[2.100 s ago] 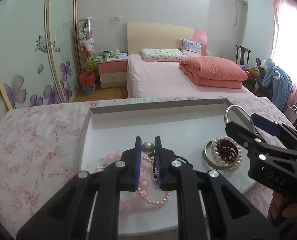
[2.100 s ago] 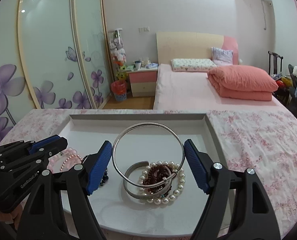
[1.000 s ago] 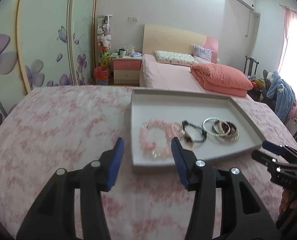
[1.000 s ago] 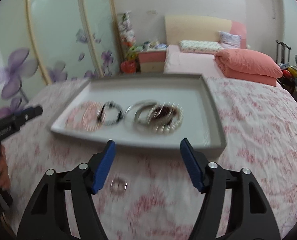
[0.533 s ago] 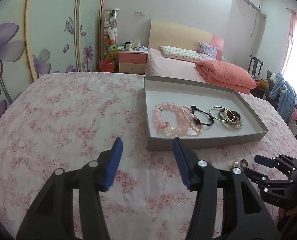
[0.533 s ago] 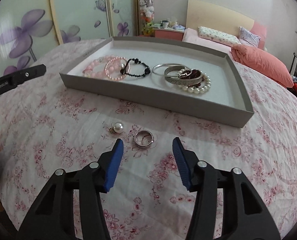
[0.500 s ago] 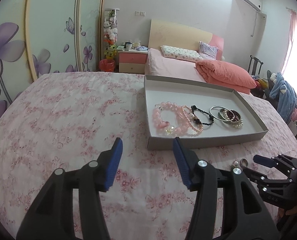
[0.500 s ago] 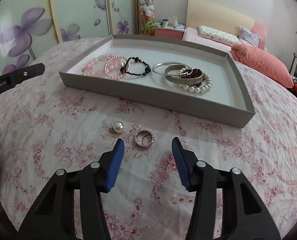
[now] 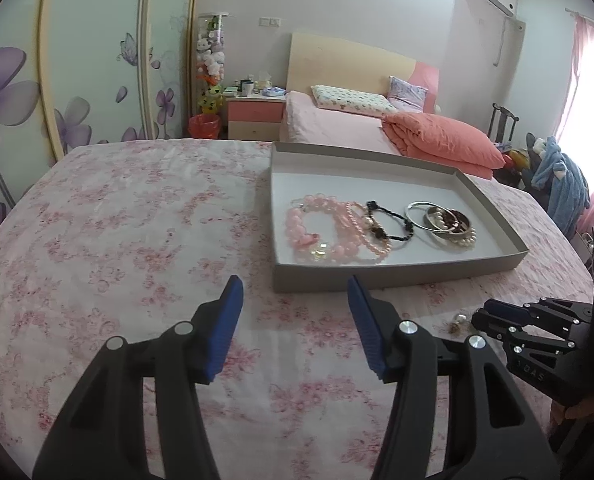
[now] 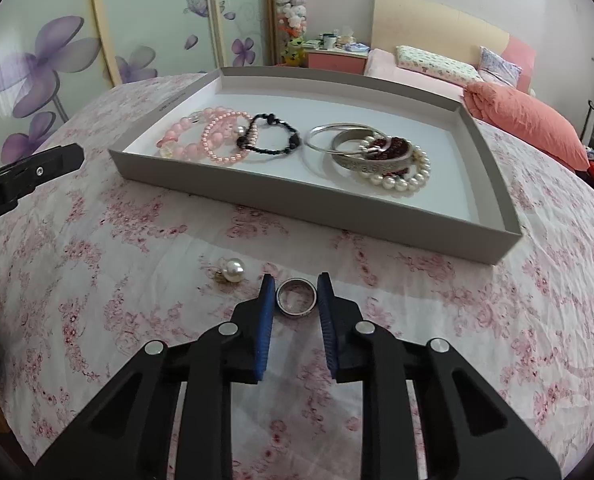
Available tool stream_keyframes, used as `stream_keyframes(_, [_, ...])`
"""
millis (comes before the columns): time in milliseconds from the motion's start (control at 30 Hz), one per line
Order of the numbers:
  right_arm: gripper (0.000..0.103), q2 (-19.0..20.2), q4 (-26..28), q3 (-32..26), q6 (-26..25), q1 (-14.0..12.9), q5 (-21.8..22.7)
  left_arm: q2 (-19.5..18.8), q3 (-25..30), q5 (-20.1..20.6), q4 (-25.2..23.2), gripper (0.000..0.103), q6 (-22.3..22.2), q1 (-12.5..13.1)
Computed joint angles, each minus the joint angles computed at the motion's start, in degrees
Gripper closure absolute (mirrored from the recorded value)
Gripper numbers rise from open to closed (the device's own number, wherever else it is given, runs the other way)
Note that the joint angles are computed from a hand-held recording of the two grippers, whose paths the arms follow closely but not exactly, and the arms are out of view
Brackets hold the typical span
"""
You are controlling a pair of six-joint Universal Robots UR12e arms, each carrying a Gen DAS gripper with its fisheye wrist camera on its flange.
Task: Organize jewelry
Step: 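Grasp the silver ring with the right tool while the left tool moves toward the other pearl earring, then grasp the second pearl earring with the left tool while the right tool holds the ring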
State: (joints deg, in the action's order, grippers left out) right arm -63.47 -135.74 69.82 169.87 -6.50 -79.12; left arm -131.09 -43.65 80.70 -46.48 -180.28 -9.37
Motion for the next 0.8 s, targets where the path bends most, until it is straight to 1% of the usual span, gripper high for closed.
stream_keyframes(100, [0.080, -0.1, -0.5, 0.2, 2.6, -0.5, -2.1, -0.1, 0.3, -1.2, -0.7, 0.048, 1.1, -0.4])
stream_keyframes(233, [0.080, -0.4, -0.8, 0.6, 7.4, -1.2, -6.0, -0.2, 0.7, -2.8, -1.8, 0.045, 4.3, -1.4])
stream_keyframes(333, [0.080, -0.7, -1.3, 1.3, 8.5, -1.7, -6.9, -0.7, 1.6, -4.9, -3.8, 0.044, 7.8, -2.4])
stream_keyframes(433, [0.080, -1.2, -1.9, 2.2, 9.0, -2.0, -6.9, -1.5, 3.0, -5.7, -6.0, 0.044, 10.4, -3.3])
stream_keyframes(533, [0.080, -1.4, -2.0, 2.5, 9.3, -2.3, -6.2, -2.8, 5.3, -5.2, -9.2, 0.044, 13.0, -4.4])
stream_keyframes(567, [0.080, -1.4, -2.1, 2.5, 9.4, -2.2, -6.1, -3.5, 6.5, -4.4, -10.5, 0.044, 13.8, -4.9])
stream_keyframes(700, [0.080, -1.4, -2.0, 2.5, 9.6, -2.4, -5.6, -5.5, 9.5, -2.5, -14.0, 0.046, 14.4, -6.0])
stream_keyframes(800, [0.080, -1.4, -1.9, 2.4, 9.7, -2.5, -5.3, -7.0, 12.0, -1.6, -16.2, 0.053, 14.4, -6.4])
